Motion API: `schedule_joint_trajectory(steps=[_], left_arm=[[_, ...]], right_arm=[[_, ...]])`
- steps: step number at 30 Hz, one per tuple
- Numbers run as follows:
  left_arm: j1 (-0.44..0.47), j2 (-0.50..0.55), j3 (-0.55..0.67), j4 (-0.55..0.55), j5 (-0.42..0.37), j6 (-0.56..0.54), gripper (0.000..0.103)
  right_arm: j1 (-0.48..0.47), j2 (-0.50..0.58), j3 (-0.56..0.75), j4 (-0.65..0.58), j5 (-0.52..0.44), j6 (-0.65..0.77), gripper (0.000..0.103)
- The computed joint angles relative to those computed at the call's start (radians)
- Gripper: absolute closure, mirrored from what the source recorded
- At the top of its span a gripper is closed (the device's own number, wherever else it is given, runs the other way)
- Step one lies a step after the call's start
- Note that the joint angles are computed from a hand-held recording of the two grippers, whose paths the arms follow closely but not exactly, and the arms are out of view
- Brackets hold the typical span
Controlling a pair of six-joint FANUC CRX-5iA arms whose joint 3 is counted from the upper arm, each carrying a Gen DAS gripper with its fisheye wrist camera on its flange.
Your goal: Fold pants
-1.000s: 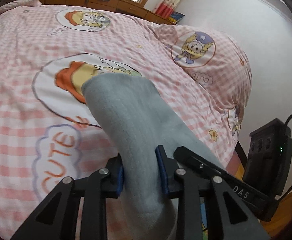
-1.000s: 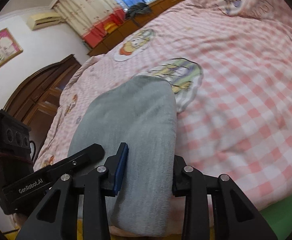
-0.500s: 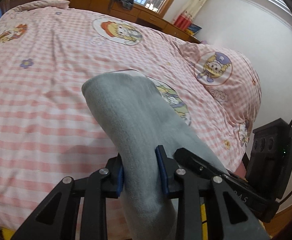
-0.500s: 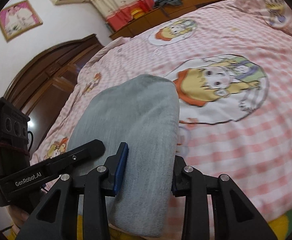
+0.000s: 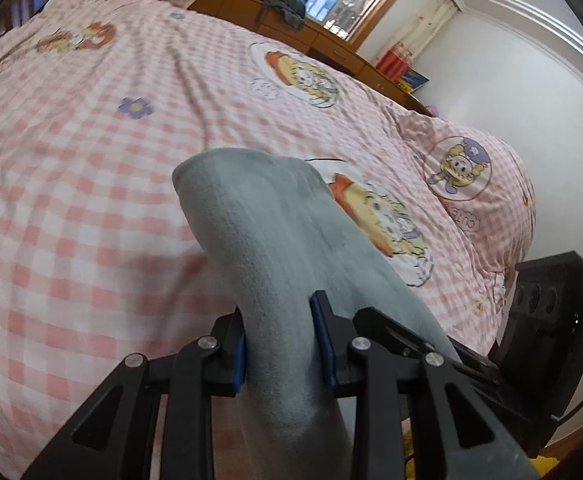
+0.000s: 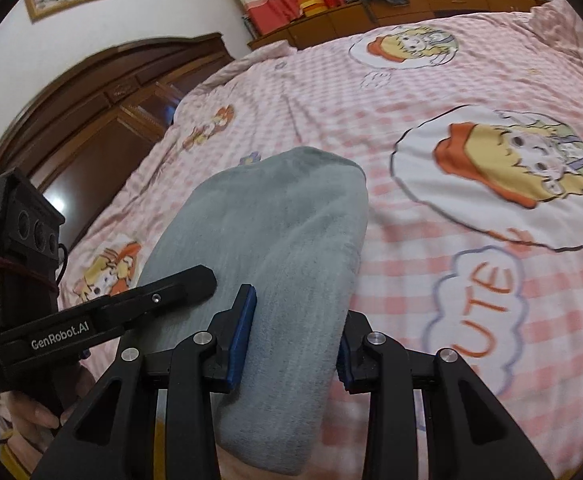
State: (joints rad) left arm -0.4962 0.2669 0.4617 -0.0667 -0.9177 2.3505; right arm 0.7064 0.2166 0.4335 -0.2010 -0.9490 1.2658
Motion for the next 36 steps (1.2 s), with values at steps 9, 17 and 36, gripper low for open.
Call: schedule_joint_trajectory(steps=[9, 17, 36], left_arm=[[0.046, -0.068, -0.217, 0.049, 0.114, 0.028, 0.064], [0.004, -0.063, -0.14, -0.071, 0.01, 0.1, 0.061], [-0.187, -0.037, 0.037, -0.306, -0.209, 0.279, 0.081]], right_arm=[[0.046, 0.044, -0.029, 0.057, 0.0, 0.005, 0.066], [0.013, 0.05, 0.021, -0.015, -0.068, 0.028, 0.065], [0.075, -0.055, -0.085, 0.089, -0.078, 0.101, 0.078]])
